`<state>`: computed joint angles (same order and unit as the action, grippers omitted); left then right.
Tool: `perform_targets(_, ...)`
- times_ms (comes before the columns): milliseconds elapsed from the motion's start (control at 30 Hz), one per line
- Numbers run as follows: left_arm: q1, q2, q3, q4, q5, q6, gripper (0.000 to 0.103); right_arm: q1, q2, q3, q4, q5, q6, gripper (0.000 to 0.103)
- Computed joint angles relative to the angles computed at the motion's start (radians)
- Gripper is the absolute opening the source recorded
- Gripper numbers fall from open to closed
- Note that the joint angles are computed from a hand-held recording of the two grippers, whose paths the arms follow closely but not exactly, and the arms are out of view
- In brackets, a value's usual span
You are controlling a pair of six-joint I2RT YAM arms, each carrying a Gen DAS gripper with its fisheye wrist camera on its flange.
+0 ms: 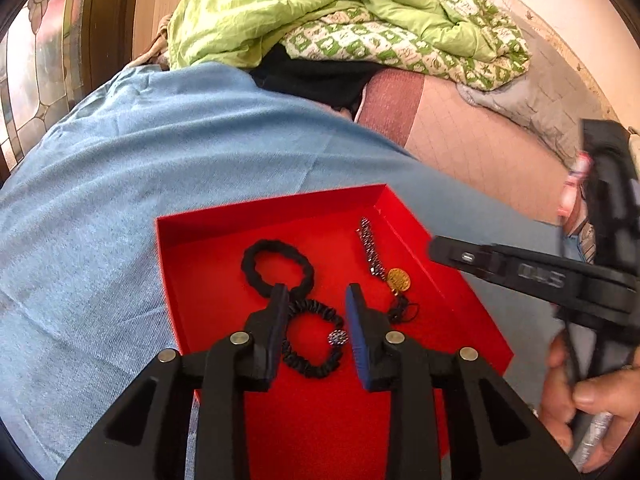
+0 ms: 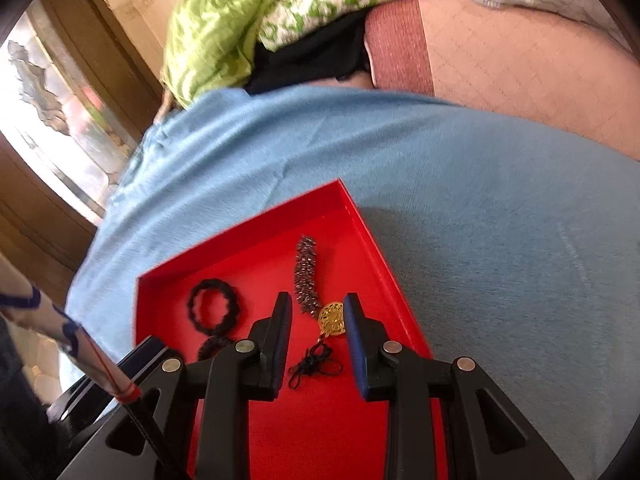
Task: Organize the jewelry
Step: 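Open both grippers to release the bracelet and pendant into the tray, then grasp the pearl necklace with the right gripper and lift it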
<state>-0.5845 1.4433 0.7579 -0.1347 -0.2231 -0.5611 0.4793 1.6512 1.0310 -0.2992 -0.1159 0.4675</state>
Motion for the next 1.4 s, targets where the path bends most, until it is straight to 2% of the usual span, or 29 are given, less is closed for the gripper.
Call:
perform_targets(100, -0.021, -0.007, 0.008, 0.001, -0.008, -0.004, 0.028, -0.021, -0.124, -0.076, -0.010, -0.017, -0.014, 0.029)
perform_targets(300, -0.102, 0.004, 0.044, 0.003, -0.053, -0.007, 0.028, -0.123, -0.478, -0.313, -0.067, -0.107, -0.014, 0.029)
perform_targets(533, -0.258, 0.019, 0.085, -0.004, -0.156, 0.010, 0.028, -0.340, -0.956, -0.580, -0.310, -0.220, -0.067, 0.029)
perform_targets(600, -0.303, 0.017, 0.091, -0.013, -0.167, 0.004, 0.028, -0.404, -1.025, -0.623, -0.374, -0.234, -0.111, 0.029)
perform_targets(767, -0.429, -0.003, 0.096, -0.067, -0.186, -0.056, 0.028, -0.580, -0.960, -0.625, -0.420, -0.337, -0.271, 0.029)
perform_targets(867, -0.511, -0.010, 0.092, -0.113, -0.217, -0.107, 0.028, -0.571, -0.939, -0.640, -0.417, -0.317, -0.297, 0.029)
perform_targets(1000, -0.580, 0.010, 0.079, -0.139, -0.215, -0.159, 0.029, -0.472, -0.915, -0.667, -0.402, -0.214, -0.305, 0.029)
perform_targets(1167, -0.602, 0.081, 0.099, -0.123, -0.177, -0.124, 0.029, -0.199, -0.826, -0.682, -0.320, 0.041, -0.227, 0.028)
perform_targets(1233, -0.600, 0.105, 0.106, -0.106, -0.152, -0.099, 0.029, -0.134, -0.823, -0.677, -0.311, 0.117, -0.205, 0.010)
perform_targets(1300, -0.593, 0.122, 0.111, -0.091, -0.123, -0.080, 0.029, -0.156, -0.833, -0.676, -0.309, 0.112, -0.213, 0.010)
perform_targets(1400, -0.583, 0.132, 0.111, -0.080, -0.099, -0.061, 0.029, -0.288, -0.983, -0.664, -0.351, 0.079, -0.235, 0.010)
